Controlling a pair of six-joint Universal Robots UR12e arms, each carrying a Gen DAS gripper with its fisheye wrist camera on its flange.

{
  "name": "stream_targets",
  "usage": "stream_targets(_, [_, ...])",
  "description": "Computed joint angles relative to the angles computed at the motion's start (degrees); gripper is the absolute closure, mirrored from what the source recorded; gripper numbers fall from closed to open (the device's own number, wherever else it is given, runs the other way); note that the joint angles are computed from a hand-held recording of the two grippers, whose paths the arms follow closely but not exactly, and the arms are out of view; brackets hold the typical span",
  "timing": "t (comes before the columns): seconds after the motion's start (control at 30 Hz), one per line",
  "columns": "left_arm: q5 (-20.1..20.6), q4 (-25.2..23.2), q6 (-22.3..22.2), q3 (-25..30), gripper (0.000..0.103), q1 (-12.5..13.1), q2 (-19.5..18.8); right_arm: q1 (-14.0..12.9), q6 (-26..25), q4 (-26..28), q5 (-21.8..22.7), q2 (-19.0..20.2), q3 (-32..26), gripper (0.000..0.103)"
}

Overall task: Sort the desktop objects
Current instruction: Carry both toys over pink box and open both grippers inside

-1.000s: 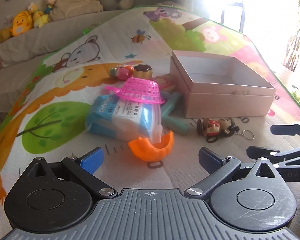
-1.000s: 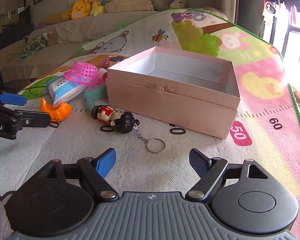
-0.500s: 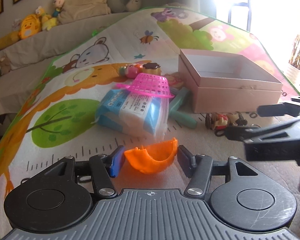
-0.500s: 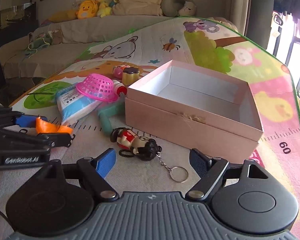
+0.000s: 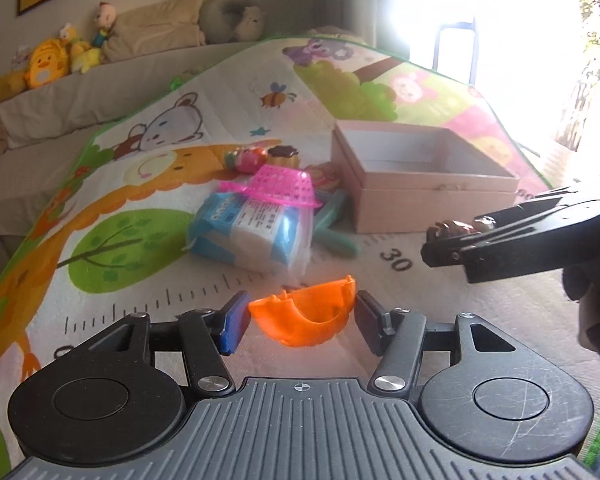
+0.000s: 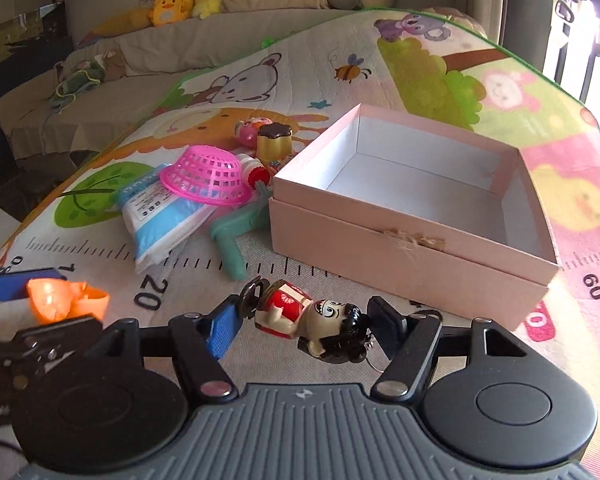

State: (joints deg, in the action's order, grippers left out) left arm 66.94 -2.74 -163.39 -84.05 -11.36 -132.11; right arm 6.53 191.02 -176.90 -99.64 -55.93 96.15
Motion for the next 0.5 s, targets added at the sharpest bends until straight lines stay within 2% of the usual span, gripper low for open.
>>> stream_targets(0.1, [-4.4, 1.1, 0.8, 0.6, 0.041, 0.0, 0.5, -0.9, -1.9, -4.9, 3.4, -4.7, 4.7, 0.034])
stream_targets(0.2, [-7.2, 3.9, 1.7, 3.3, 0.041, -0.8, -0.2, -1.5, -1.9, -11.7, 2.3, -7.4, 6.7, 0.034])
stream_targets(0.3, [-7.8, 5.3, 2.1, 7.3, 0.041, -2.1, -2.1, -2.3, -1.3, -16.7, -0.5, -7.7, 6.2, 0.034])
stream_targets(0.37, [-7.8, 3.3, 2.3, 11.2, 0.041, -3.0, -3.8, -3.1, -0.5, -17.0, -2.5, -7.0, 4.5, 0.034])
stream_targets(0.5, [-7.2, -2.2, 0.6, 20.8, 0.04, -4.6, -8.5, -5.1, 1.1, -13.9, -1.8, -4.6, -0.7, 0.034])
